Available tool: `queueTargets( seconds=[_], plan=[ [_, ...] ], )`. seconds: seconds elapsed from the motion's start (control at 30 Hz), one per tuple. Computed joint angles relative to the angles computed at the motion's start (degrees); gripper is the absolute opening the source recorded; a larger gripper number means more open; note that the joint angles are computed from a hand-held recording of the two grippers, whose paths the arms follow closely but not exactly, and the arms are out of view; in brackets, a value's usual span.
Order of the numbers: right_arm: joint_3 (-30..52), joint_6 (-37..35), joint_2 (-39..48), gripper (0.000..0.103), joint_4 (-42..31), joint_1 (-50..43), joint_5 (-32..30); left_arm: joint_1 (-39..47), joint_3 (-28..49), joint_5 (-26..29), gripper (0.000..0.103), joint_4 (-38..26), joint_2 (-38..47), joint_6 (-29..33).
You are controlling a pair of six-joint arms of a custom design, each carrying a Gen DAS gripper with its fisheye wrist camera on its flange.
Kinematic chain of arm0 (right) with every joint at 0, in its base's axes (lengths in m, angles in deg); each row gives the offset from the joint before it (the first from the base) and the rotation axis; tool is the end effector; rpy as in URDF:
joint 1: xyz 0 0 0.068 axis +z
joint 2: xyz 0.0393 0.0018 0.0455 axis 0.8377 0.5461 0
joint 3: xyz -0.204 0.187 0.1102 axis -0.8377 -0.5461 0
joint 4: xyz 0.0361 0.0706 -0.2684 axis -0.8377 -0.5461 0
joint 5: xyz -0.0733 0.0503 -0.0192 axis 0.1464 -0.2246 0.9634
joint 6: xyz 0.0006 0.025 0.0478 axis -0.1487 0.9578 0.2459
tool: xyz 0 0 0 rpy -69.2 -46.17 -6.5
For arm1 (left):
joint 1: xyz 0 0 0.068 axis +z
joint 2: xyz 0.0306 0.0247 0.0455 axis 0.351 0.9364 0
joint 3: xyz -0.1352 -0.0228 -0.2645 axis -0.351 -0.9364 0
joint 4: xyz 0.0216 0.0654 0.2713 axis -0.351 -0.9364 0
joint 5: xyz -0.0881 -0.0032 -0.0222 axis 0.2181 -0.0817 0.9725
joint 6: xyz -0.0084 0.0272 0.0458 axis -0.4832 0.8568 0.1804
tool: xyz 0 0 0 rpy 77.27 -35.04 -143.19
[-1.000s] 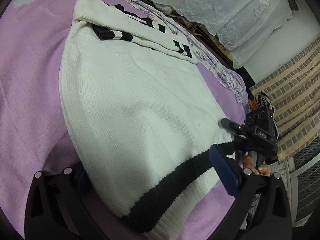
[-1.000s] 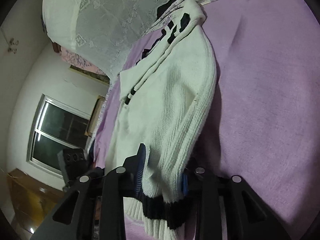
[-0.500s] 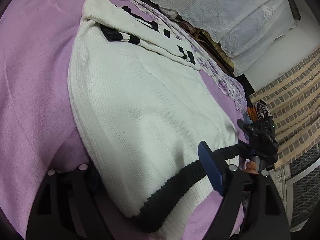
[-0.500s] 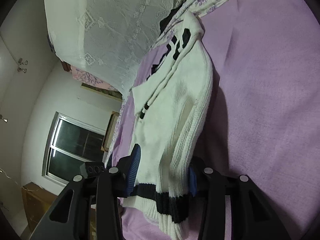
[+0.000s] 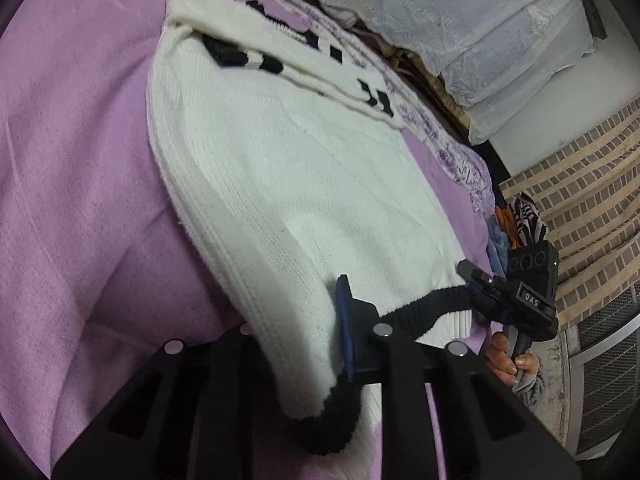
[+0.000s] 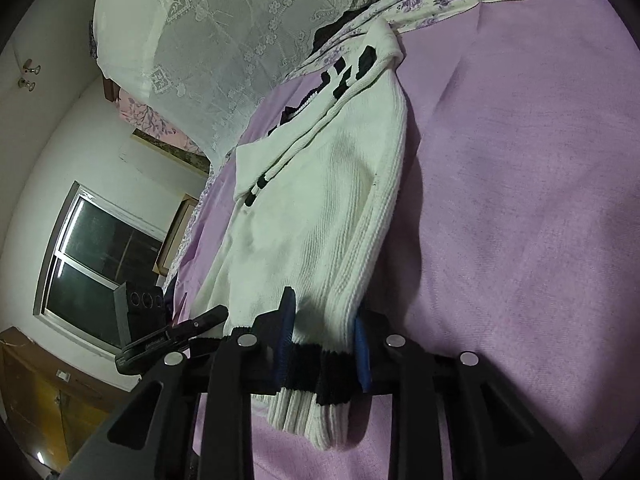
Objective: Fold small clothes
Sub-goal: 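Lift the hem with both tools and fold it toward the collar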
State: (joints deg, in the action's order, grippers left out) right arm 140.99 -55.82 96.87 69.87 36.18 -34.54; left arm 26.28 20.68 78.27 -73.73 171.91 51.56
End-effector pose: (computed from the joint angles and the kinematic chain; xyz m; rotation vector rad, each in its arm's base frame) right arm 0.3227 -0.0898 0.0544 -0.0882 2.4005 1.1850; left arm 0.2872 0.0062 0.0690 -0.1225 2.4914 -0.9127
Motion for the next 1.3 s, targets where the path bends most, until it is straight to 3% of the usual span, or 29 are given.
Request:
queueTargets(
  seconds=[0.2, 0.3, 0.43, 0.67, 0.83, 1.3],
  plan=[
    [0.38, 2.15, 0.81, 0.021, 1.43, 0.36, 1.42, 0.67, 0.31, 2.08, 0.025, 1.51, 1.73, -1.67],
    [-2.42, 2.93, -1.87, 0.012, 5.41, -0.79, -0.22, -0.41, -1.74, -0.55, 0.013, 3.79, -0.59, -2.03],
    [-2.99, 2.06, -3.45, 0.011, 5.04, -3.04, -4.08, -1.20, -4.05, -3.05, 0.011, 5.64, -4.37, -1.68],
    [1.59, -0.75, -2.45, 0.011, -4.46, -3.52, -7.03, -0.67, -2.74, -4.71, 0.010, 1.40, -8.51, -0.56],
    [3.60, 1.49, -4.11, 0.011, -6.59, -1.81, -7.88, -0.63, -0.92, -6.20, 0.010, -2.63, -12.96, 1.36],
    [10.41, 13.63, -6.65, 0.011, -1.61, 3.32, -5.85, -0.41, 8.49, -8.76, 0.009, -9.38, -14.41, 2.69]
  ],
)
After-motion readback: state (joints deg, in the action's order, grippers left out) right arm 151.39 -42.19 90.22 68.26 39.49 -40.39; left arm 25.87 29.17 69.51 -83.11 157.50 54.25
